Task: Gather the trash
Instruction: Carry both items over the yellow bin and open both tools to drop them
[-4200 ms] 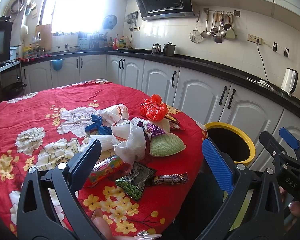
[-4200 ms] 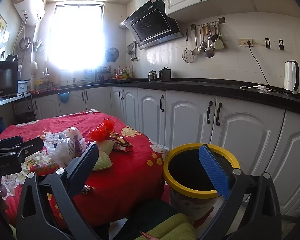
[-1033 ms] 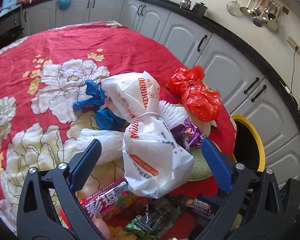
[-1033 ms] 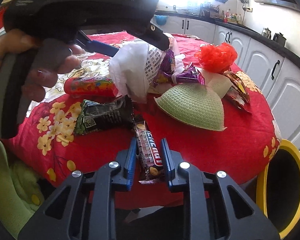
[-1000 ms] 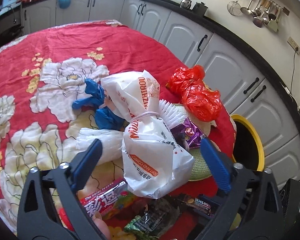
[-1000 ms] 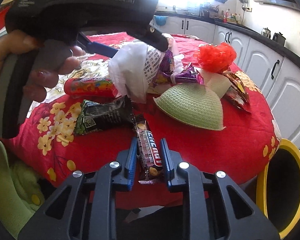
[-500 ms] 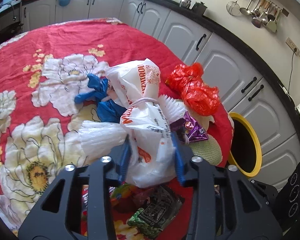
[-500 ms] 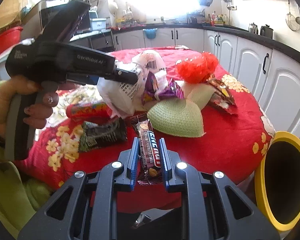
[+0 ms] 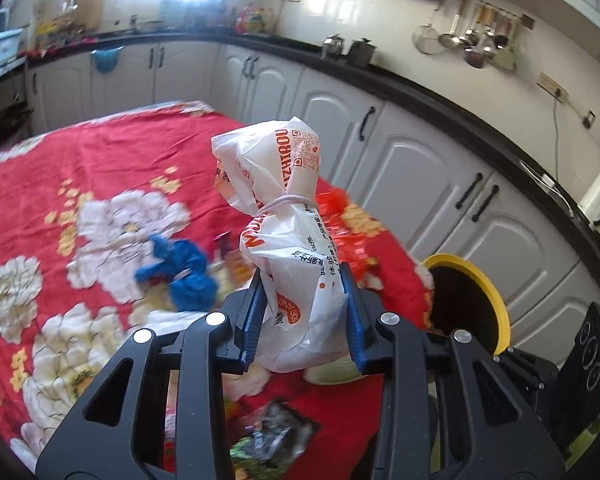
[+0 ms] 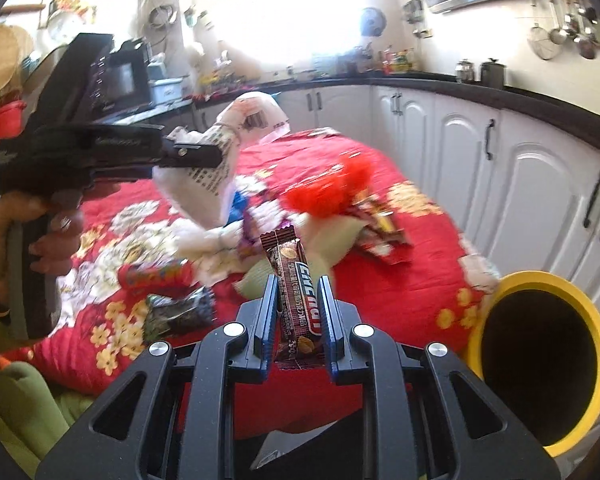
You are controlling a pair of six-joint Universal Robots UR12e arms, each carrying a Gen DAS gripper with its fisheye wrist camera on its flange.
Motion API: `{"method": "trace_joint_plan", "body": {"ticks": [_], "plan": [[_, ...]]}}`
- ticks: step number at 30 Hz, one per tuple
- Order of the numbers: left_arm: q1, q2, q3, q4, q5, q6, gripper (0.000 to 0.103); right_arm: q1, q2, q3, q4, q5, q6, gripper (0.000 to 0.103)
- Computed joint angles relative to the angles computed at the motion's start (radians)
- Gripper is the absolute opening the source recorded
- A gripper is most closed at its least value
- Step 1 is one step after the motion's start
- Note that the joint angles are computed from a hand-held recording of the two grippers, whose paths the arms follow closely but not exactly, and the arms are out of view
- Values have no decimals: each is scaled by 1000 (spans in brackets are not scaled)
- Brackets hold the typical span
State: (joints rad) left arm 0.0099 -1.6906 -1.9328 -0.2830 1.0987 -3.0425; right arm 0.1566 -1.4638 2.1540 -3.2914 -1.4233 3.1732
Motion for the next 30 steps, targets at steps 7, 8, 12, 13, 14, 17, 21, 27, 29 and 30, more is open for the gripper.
{"method": "trace_joint_plan", "body": {"ticks": [7, 8, 12, 13, 14, 17, 21, 27, 29, 30], "plan": [[-54, -13, 13, 30, -11, 6, 28, -49, -26, 31, -40, -50, 59, 19], [-64, -17, 17, 35, -14, 9, 28, -56, -30, 36, -44, -56, 66, 19], [-96, -29, 28, 35, -21, 25, 28, -92, -47, 60, -63, -90, 103, 19], [-104, -31, 30, 35, -22, 28, 28, -101, -52, 67, -67, -98, 111, 19], [-115, -36, 34, 34, -22, 33, 28, -106, -54, 72, -71, -106, 119, 19], [-140, -45, 37, 37, -27, 50, 28, -136, -63, 89, -76, -128, 149, 19], [-169, -59, 46, 22, -31, 63, 28, -174, -74, 113, -81, -149, 186, 19], [-211, -80, 59, 9, -37, 82, 28, -222, -88, 143, -80, -168, 224, 19], [-225, -90, 66, -1, -40, 85, 28, -236, -90, 153, -75, -177, 235, 19], [-230, -93, 68, -4, -41, 87, 28, -242, -90, 155, -72, -179, 238, 19]]}}
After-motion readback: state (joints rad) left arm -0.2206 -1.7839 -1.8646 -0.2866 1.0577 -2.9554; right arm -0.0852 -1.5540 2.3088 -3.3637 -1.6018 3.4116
